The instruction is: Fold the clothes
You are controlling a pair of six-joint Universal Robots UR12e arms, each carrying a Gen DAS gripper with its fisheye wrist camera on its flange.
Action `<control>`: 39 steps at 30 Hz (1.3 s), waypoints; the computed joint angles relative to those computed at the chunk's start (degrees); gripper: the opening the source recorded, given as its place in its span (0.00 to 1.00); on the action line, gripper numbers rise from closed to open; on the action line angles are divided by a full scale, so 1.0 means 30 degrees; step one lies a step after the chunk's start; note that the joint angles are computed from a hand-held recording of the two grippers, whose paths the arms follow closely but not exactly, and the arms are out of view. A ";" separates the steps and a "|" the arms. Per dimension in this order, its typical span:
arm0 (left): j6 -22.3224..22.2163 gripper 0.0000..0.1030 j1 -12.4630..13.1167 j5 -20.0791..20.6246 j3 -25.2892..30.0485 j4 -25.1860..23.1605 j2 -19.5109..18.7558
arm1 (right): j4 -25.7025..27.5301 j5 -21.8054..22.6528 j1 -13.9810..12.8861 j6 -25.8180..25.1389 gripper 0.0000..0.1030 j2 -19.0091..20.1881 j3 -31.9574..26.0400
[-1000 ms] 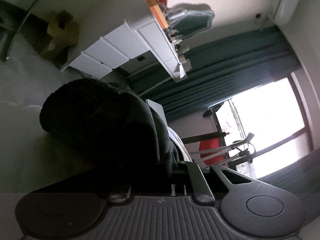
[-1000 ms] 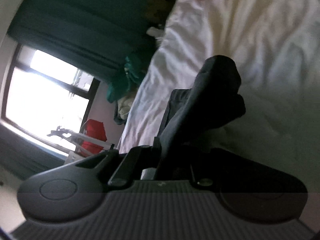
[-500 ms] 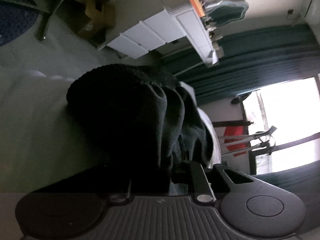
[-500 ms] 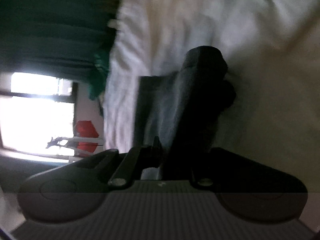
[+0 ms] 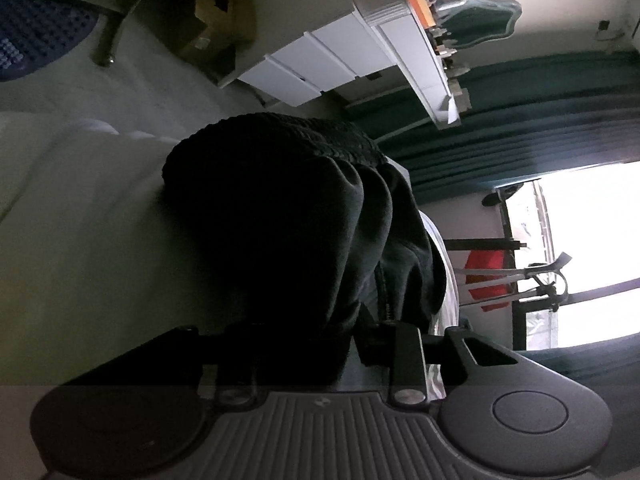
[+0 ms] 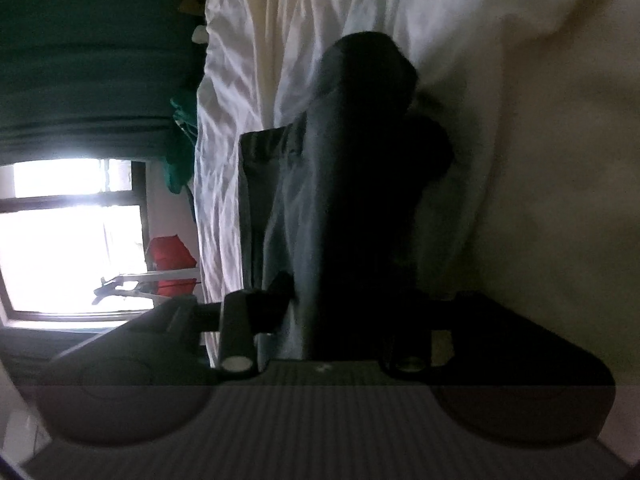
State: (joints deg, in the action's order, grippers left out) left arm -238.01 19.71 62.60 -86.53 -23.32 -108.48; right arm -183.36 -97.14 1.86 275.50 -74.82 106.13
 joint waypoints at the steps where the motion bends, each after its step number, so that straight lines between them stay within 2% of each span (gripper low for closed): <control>1: 0.0360 0.35 0.0000 -0.0105 0.0040 -0.0271 0.0064 | 0.0054 -0.0344 0.0047 -0.0351 0.41 0.0099 -0.0148; 3: 0.1396 0.46 -0.0019 -0.0249 0.0183 -0.0988 0.0205 | -0.0014 -0.1065 0.0145 -0.0948 0.43 0.0331 -0.0410; 7: 0.4340 0.61 -0.0175 0.0235 0.0248 -0.2195 0.0813 | -0.0248 -0.2373 0.0303 -0.1816 0.39 0.0865 -0.0942; 9: 0.5479 0.67 -0.0253 0.0472 0.0159 -0.2370 0.1138 | 0.0186 -0.2874 0.0374 -0.1952 0.27 0.1018 -0.1207; 10: 0.5892 0.68 -0.0293 0.0574 0.0079 -0.2328 0.1304 | 0.0416 -0.3020 0.0398 -0.2028 0.16 0.1038 -0.1277; 12: 0.6762 0.74 -0.0404 0.0830 -0.0134 -0.1998 0.1642 | 0.0924 -0.3197 0.0425 -0.2259 0.10 0.1024 -0.1459; 14: 0.7980 0.74 -0.0642 0.1562 -0.0226 -0.1750 0.1939 | 0.1182 -0.3453 0.0451 -0.2632 0.09 0.1018 -0.1653; 16: 0.9454 0.74 -0.1098 0.2743 -0.0343 -0.0763 0.2142 | 0.1381 -0.3717 0.0479 -0.3127 0.09 0.0974 -0.1813; 18: 1.1512 0.75 -0.1716 0.3795 -0.0119 0.0011 0.2100 | 0.0739 -0.3927 0.0491 -0.3464 0.08 0.1033 -0.1878; 21: 1.3394 0.77 -0.2428 0.3635 0.0338 0.0516 0.1767 | 0.0132 -0.4234 0.0515 -0.4292 0.08 0.1162 -0.2040; 24: 1.4916 0.77 -0.3288 0.3238 0.1122 0.0195 0.1073 | -0.0056 -0.4541 0.0588 -0.4724 0.08 0.1191 -0.2157; 26: 1.6018 0.77 -0.3947 0.3658 0.1471 0.0560 0.0448 | -0.0046 -0.4730 0.0659 -0.5021 0.08 0.1164 -0.2183; 29: 1.7614 0.77 -0.4961 0.4994 0.2158 0.0689 -0.0529 | 0.0499 -0.4807 0.0669 -0.5698 0.08 0.1073 -0.2204; 31: 1.8947 0.77 -0.5330 0.5052 0.2349 0.0778 -0.1014 | 0.0872 -0.4746 0.0652 -0.6196 0.08 0.1003 -0.2170; 37: 2.1487 0.76 -0.6485 0.6941 0.2798 0.1008 -0.2199 | 0.1787 -0.5199 0.0844 -0.8694 0.08 0.0919 -0.2468; 39: 2.1670 0.76 -0.6579 0.7149 0.2839 0.0558 -0.2425 | 0.2165 -0.5578 0.0989 -0.9138 0.08 0.0936 -0.2650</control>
